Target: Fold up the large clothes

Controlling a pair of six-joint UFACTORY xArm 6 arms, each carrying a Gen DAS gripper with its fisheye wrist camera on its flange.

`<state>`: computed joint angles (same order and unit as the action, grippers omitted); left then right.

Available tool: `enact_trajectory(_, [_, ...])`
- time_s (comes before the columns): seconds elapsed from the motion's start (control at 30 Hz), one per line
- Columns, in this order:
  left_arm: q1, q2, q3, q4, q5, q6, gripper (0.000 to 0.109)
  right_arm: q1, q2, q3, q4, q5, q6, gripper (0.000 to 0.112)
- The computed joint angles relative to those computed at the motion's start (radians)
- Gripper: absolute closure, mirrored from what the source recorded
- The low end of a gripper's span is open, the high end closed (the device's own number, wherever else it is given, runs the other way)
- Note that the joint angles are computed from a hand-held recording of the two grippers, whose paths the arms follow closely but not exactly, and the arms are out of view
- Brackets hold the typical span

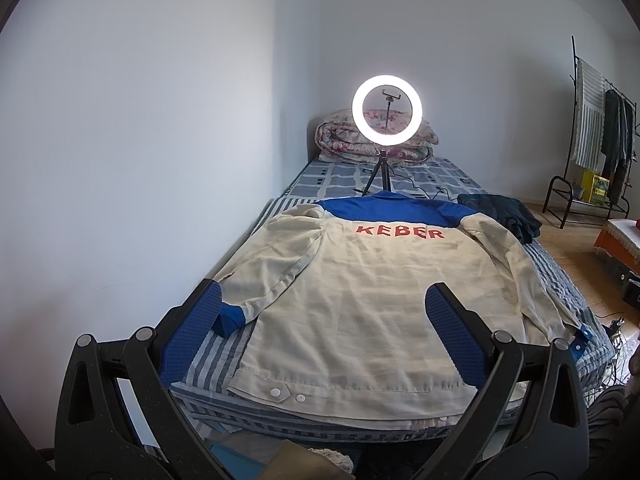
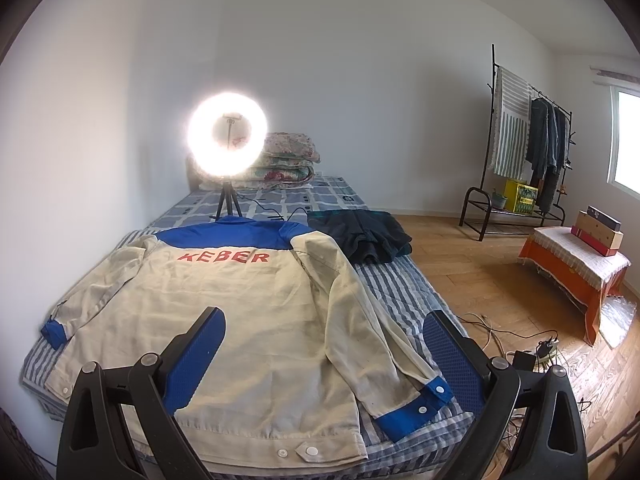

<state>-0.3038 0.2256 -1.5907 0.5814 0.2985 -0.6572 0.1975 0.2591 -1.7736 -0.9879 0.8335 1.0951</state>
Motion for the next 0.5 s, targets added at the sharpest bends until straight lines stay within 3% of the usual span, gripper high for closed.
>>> enact_trajectory(0.5, [0.051,0.043,-0.001,0.060,-0.017,-0.045,0.006,0.014,0.151,-0.175,0.053,-0.022,-0.091,0.010])
